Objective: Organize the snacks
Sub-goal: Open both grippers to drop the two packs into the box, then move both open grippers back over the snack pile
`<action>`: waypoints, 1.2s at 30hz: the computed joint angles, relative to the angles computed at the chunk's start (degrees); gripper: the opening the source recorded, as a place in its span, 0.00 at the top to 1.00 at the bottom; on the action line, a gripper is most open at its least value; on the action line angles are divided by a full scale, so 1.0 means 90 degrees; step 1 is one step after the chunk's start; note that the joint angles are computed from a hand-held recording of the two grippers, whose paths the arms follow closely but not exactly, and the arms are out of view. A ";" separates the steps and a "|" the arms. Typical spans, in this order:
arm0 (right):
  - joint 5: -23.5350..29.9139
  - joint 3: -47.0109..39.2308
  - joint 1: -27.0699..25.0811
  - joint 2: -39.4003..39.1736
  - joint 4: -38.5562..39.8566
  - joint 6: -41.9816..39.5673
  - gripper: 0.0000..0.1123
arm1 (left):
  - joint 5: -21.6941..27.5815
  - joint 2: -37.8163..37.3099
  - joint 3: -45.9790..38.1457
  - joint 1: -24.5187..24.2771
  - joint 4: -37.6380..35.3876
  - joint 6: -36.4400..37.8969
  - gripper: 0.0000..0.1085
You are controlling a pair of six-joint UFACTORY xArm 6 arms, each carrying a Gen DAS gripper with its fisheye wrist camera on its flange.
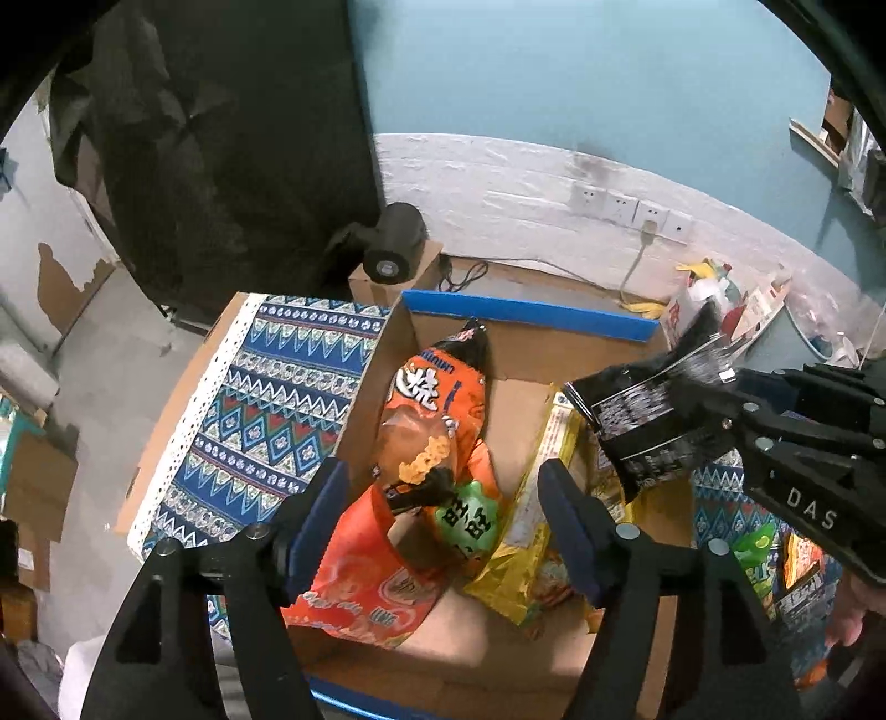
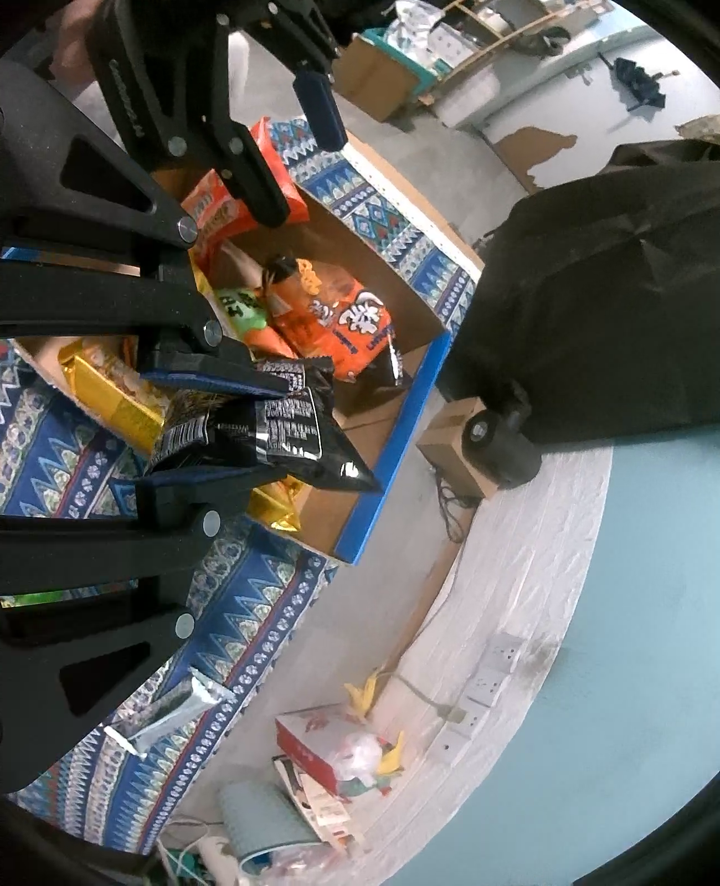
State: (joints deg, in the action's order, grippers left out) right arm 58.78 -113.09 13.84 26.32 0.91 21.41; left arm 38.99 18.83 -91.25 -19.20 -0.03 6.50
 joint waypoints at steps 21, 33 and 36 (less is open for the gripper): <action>-0.0271 0.0949 -0.0040 -0.0901 0.0056 0.0010 0.39 | 0.0314 -0.0340 0.0285 -0.0131 -0.0633 0.0424 0.33; -0.0292 0.2957 -0.0452 -0.2403 -0.0355 0.0285 0.34 | 0.0459 -0.0646 0.0543 -0.0839 -0.0814 0.0671 0.25; -0.0184 0.3453 -0.0601 -0.2792 -0.0404 0.0336 0.34 | 0.0559 -0.0705 0.0609 -0.1081 -0.0810 0.0735 0.25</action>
